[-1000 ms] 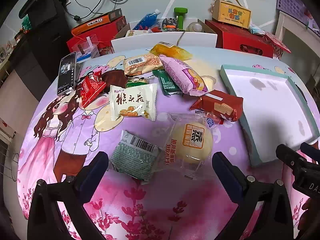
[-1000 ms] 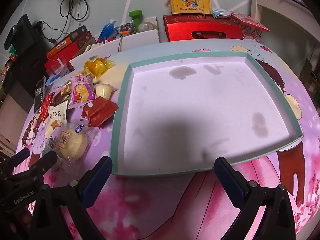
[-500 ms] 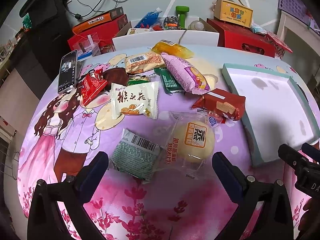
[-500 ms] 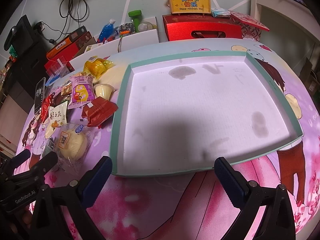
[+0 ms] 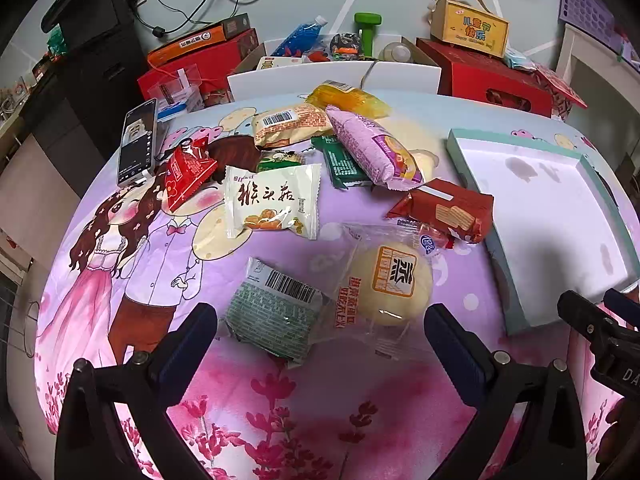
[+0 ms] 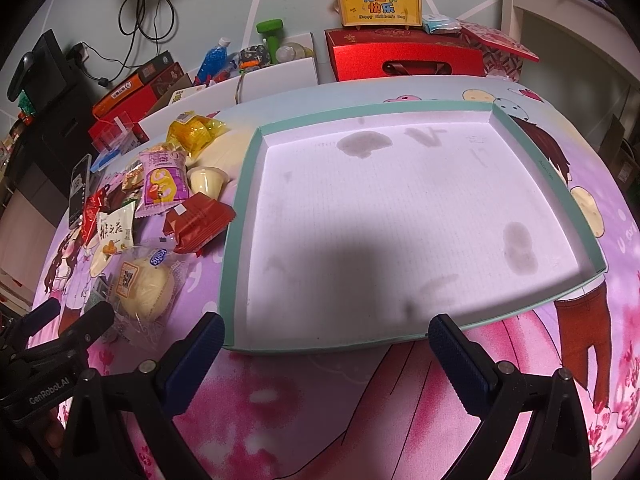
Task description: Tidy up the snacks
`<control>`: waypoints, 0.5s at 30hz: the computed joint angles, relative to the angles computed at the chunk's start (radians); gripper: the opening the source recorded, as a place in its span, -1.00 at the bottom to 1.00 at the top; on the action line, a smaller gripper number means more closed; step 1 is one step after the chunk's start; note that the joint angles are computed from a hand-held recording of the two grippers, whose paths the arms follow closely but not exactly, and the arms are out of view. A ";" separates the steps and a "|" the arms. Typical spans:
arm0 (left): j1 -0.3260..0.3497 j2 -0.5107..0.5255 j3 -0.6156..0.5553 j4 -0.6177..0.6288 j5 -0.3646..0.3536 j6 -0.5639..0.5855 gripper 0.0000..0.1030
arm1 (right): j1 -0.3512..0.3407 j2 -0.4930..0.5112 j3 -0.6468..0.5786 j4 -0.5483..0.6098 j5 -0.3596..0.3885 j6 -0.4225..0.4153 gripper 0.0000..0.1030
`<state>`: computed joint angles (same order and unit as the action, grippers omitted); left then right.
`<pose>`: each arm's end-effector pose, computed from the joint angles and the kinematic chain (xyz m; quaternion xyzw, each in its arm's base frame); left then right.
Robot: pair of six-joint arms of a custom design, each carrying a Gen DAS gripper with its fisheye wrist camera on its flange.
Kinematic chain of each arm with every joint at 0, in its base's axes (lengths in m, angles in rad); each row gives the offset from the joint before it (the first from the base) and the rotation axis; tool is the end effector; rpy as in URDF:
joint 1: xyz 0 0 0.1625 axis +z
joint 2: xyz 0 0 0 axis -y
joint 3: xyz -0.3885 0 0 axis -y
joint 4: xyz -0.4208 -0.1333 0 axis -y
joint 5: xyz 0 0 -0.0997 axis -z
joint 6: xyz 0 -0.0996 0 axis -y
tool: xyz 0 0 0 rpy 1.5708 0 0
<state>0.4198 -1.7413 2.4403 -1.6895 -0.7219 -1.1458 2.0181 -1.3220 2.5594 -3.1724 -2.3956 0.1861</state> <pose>-0.1923 -0.3137 0.1649 0.1201 0.8729 -0.2530 0.3996 0.2059 -0.2901 0.1138 0.0454 -0.9028 0.2804 0.3229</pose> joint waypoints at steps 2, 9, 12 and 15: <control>0.000 -0.001 0.000 0.002 0.001 -0.001 1.00 | -0.001 0.002 0.000 -0.004 0.000 0.002 1.00; 0.000 0.006 -0.003 0.007 0.004 -0.008 1.00 | 0.000 0.000 0.000 -0.002 0.001 0.006 1.00; 0.000 0.007 -0.003 0.007 0.005 -0.009 1.00 | 0.000 -0.002 0.000 0.000 0.001 0.007 1.00; -0.001 0.008 -0.004 0.010 0.008 -0.012 1.00 | 0.001 -0.002 0.000 0.000 0.001 0.007 1.00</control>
